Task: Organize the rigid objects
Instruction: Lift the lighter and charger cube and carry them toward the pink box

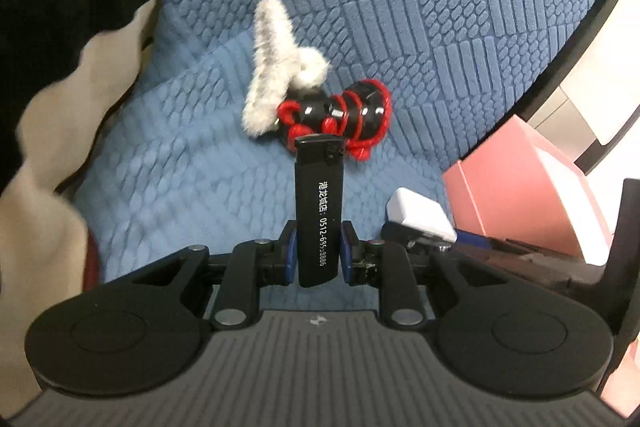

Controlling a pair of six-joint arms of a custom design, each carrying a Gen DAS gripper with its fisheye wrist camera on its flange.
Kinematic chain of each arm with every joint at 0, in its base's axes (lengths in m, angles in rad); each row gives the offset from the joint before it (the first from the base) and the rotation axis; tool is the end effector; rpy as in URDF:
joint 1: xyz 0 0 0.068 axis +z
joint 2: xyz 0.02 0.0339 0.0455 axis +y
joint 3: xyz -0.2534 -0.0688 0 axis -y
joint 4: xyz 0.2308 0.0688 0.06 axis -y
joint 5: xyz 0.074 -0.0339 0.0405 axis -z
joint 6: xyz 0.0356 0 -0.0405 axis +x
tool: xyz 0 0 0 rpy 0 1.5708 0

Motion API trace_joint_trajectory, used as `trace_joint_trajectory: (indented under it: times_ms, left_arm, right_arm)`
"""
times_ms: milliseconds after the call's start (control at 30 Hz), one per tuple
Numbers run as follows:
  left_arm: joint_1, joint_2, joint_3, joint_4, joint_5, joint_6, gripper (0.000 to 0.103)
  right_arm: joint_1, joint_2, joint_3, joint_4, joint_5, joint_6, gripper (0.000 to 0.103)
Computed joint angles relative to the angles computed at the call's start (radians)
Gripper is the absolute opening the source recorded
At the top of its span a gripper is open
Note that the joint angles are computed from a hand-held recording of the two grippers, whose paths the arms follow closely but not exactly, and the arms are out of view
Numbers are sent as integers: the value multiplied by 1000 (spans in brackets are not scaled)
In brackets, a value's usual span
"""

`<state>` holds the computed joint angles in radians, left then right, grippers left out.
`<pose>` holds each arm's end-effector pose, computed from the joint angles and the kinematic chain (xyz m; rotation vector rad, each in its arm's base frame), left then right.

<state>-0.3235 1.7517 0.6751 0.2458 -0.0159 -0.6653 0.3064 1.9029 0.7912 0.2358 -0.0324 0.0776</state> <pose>0.2863 -0.0954 0.1071 -0.4238 2.4113 -0.4334 0.3132 0.1003 0.0886 -0.2948 2.4396 0.2089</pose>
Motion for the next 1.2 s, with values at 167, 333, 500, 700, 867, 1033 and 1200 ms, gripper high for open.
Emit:
trace_joint_trajectory:
  times_ms: [167, 333, 500, 700, 867, 1033, 1200]
  left_arm:
    - [-36, -71, -48, -63, -6, -42, 25]
    - [-118, -127, -109, -76, -56, -115, 25]
    - [-234, -199, -121, -149, -133, -190, 25]
    - [-338, -296, -199, -179, -184, -324, 25]
    - [-424, -333, -190, -262, -241, -379, 25]
    - [-456, -335, -193, -289, -275, -418, 25]
    - [-418, -282, -218, -203, -244, -421, 25]
  right_arm:
    - [20, -55, -53, -10, 2, 26, 62]
    - [35, -113, -149, -11, 12, 66, 61]
    - [45, -203, -242, -18, 10, 36, 61]
    - [36, -331, -345, -60, 4, -21, 59]
    - [52, -470, -451, -117, 13, -26, 59]
    - [82, -536, -510, -133, 30, 1, 59]
    - [95, -494, -505, -106, 39, 13, 66]
